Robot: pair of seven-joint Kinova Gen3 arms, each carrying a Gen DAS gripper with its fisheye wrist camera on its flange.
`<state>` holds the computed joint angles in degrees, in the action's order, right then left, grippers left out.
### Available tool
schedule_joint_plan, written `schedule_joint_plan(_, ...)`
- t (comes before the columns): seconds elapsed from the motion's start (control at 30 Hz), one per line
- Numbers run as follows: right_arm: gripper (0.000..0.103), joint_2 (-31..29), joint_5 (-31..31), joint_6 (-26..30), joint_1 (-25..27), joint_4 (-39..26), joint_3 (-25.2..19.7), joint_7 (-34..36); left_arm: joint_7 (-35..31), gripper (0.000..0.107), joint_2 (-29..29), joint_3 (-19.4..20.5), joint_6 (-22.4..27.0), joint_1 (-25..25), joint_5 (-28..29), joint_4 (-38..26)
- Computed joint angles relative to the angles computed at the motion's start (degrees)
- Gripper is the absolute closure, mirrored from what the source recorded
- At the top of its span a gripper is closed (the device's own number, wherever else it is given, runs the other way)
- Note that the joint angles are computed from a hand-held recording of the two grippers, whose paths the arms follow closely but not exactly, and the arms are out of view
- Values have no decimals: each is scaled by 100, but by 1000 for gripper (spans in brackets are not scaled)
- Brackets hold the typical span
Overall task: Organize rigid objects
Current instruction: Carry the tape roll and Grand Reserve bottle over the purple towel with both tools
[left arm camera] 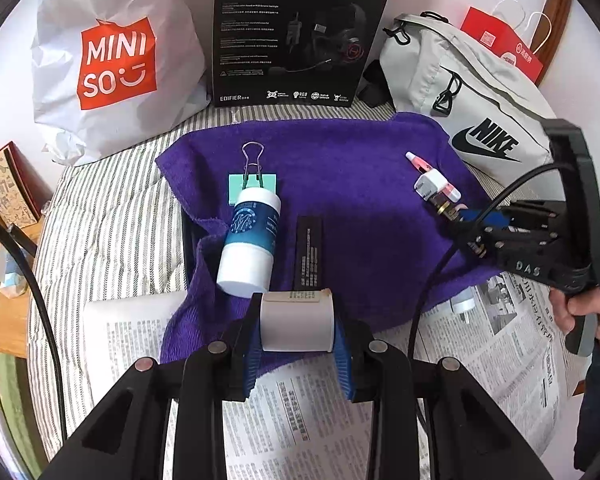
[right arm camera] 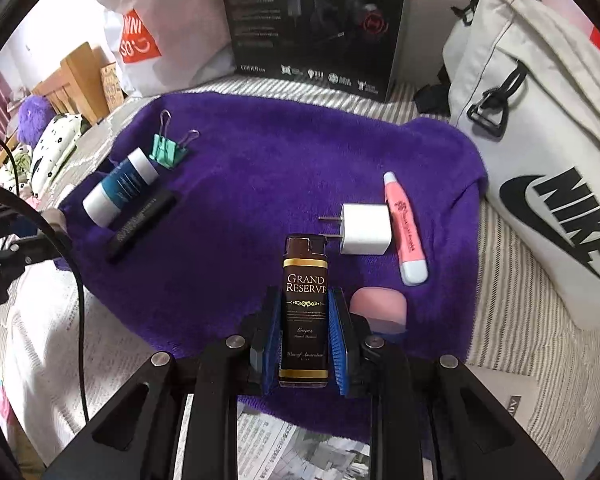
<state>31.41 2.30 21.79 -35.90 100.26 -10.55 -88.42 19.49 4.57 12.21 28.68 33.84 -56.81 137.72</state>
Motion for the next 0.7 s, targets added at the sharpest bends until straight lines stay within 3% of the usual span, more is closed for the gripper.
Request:
schedule_joint_plan(0.27,80,222,149,-29,-235,-119,249,-129,-127,78,83,-115,-152,-90,-98,-44)
schedule_joint_plan(0.7,78,254,119,-285,-26,14,22,-8,-246,78,224,-461,-693,-199,-272,-44)
